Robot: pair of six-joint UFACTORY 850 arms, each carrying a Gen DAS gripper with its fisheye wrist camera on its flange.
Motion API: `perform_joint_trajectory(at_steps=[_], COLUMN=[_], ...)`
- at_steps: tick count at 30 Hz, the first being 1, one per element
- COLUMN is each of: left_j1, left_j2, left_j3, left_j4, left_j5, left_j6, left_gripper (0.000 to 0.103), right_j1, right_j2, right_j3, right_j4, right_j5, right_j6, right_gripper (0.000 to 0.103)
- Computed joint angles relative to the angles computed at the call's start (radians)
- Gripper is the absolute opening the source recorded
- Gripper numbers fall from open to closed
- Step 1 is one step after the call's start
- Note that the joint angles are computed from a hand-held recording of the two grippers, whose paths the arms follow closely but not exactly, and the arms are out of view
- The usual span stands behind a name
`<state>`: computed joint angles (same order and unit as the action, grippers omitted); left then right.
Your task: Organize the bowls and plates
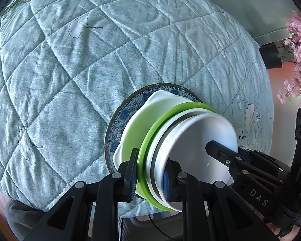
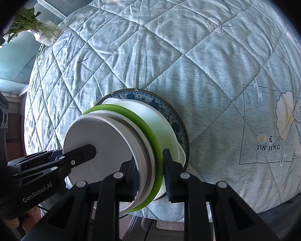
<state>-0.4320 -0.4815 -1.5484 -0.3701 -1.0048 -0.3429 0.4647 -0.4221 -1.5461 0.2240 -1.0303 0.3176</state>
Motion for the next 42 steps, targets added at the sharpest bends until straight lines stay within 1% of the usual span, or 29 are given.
perform_joint_trajectory(at_steps=[8,10,15,18,20,22,23,24,25,26,27,28,29,30,31,33,35,38,42], left_j1=[0.009,0.011,0.014,0.015,0.018,0.021,0.021,0.015,0.005,-0.01,-0.026,-0.044,-0.062,-0.076,-0.088,-0.103,-0.117,-0.141,-0.197], left_j2=[0.009,0.011,0.017,0.027,0.039,0.061,0.073,0.088,0.112,0.133,0.154,0.175,0.198,0.224,0.247,0.282,0.316,0.357,0.409], left_j3=[0.013,0.016,0.017,0.016,0.017,0.023,0.025,0.027,0.036,0.04,0.045,0.05,0.06,0.075,0.088,0.107,0.129,0.158,0.196], left_j4=[-0.011,-0.017,-0.017,-0.003,0.006,0.025,0.047,0.08,0.13,0.205,0.284,0.362,0.437,0.496,0.537,0.569,0.594,0.622,0.689], left_j5=[-0.01,-0.01,-0.013,-0.018,-0.021,-0.015,-0.011,-0.001,0.02,0.035,0.041,0.044,0.052,0.067,0.079,0.089,0.097,0.089,0.086], left_j6=[0.0,-0.001,0.0,-0.004,-0.009,-0.014,-0.021,-0.035,-0.055,-0.092,-0.131,-0.176,-0.226,-0.266,-0.292,-0.31,-0.341,-0.385,-0.477], left_gripper=[0.017,0.017,0.017,0.018,0.02,0.024,0.03,0.034,0.035,0.041,0.059,0.071,0.088,0.091,0.092,0.094,0.094,0.094,0.094], right_j1=[0.0,0.001,0.005,0.008,0.012,0.016,0.019,0.023,0.028,0.031,0.032,0.035,0.036,0.037,0.039,0.046,0.05,0.064,0.089], right_j2=[-0.01,-0.014,-0.017,-0.009,0.0,0.015,0.023,0.033,0.043,0.053,0.059,0.072,0.082,0.095,0.109,0.131,0.156,0.187,0.241], right_j3=[-0.014,-0.02,-0.028,-0.029,-0.028,-0.025,-0.022,-0.018,-0.013,-0.009,-0.006,0.001,0.007,0.015,0.024,0.038,0.055,0.075,0.11], right_j4=[0.003,0.002,-0.01,-0.018,-0.034,-0.057,-0.073,-0.095,-0.116,-0.132,-0.142,-0.152,-0.155,-0.156,-0.156,-0.159,-0.141,-0.154,-0.208], right_j5=[-0.01,-0.016,-0.022,-0.022,-0.02,-0.015,-0.011,-0.007,-0.004,-0.003,-0.003,-0.002,0.001,0.004,0.007,0.01,0.013,0.019,0.037], right_j6=[0.011,0.015,0.025,0.017,0.024,0.029,0.031,0.034,0.035,0.033,0.029,0.025,0.02,0.014,0.006,-0.006,-0.032,-0.022,0.006], right_gripper=[0.022,0.024,0.025,0.028,0.035,0.043,0.045,0.05,0.056,0.06,0.067,0.072,0.075,0.08,0.081,0.082,0.082,0.086,0.096])
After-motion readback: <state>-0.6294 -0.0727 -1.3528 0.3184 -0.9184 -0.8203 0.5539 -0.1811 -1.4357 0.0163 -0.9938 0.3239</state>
